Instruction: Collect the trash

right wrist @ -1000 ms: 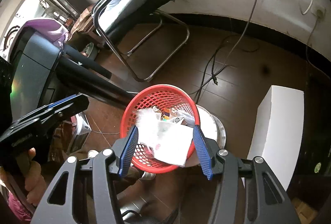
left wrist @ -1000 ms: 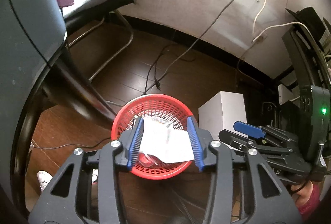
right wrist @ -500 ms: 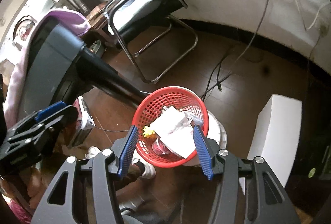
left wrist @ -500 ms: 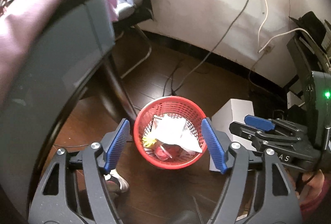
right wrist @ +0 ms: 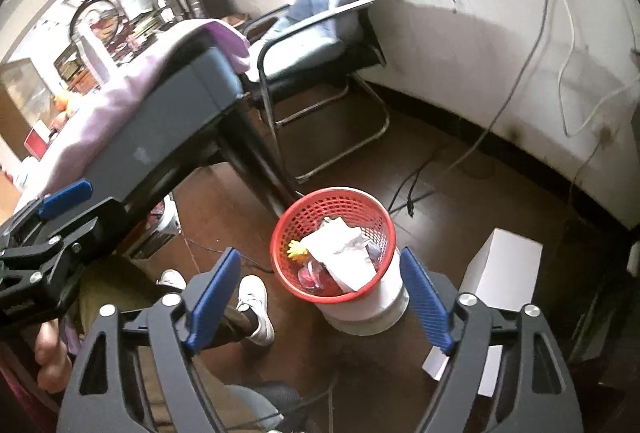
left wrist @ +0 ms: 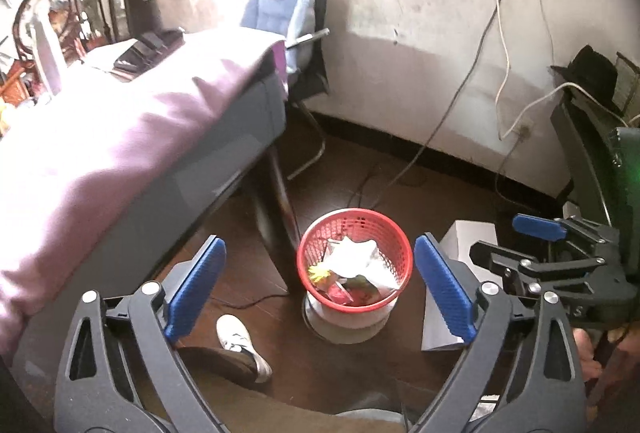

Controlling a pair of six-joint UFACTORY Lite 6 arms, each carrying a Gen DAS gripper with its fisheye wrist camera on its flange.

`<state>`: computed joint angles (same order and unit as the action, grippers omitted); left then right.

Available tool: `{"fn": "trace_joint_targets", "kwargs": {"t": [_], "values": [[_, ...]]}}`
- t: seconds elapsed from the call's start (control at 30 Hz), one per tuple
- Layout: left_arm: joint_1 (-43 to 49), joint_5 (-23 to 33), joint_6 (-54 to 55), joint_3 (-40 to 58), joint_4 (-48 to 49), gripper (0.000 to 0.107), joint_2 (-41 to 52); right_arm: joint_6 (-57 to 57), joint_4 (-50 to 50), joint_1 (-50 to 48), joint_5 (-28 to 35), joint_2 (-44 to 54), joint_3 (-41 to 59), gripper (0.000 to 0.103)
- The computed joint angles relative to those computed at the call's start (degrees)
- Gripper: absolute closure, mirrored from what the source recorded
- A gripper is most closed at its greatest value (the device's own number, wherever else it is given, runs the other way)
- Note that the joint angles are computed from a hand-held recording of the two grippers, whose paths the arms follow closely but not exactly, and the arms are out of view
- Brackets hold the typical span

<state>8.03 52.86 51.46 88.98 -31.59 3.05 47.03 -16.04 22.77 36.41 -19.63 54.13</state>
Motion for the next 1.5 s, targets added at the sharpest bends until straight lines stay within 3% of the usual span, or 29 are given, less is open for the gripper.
{"fn": "trace_joint_targets", "kwargs": {"t": [0.2, 0.4, 0.63, 0.9, 1.2, 1.5], "values": [[5.52, 2.95, 4.11, -2.13, -4.46, 0.014, -5.34, 9.75, -10.55, 10.43, 11.47, -2.67, 4.79, 0.013], [10.74, 6.21, 7.56, -3.85, -8.29, 0.011, -9.55, 15.13, -15.09, 16.40, 16.87, -6.58, 5.24, 0.008], [10.64, 4.90, 8.34, -6.49, -7.15, 0.011, -10.94, 15.34, -12.28, 14.90, 13.55, -7.46, 1.67, 0.006], [7.73, 2.84, 4.29, -5.48, -3.33, 0.011, -6.15, 12.67, -7.75, 10.97, 7.74, -4.37, -1.31, 0.006], [3.23, -3.61, 2.33, -7.28, 1.46, 0.011, -2.15, 8.21, -2.46, 6.89, 1.95, 0.76, -3.21, 0.006], [0.54, -5.32, -0.36, -5.34, 4.12, 0.011, 3.15, 5.12, 0.67, 4.84, -0.40, 4.94, -2.82, 0.006]]}}
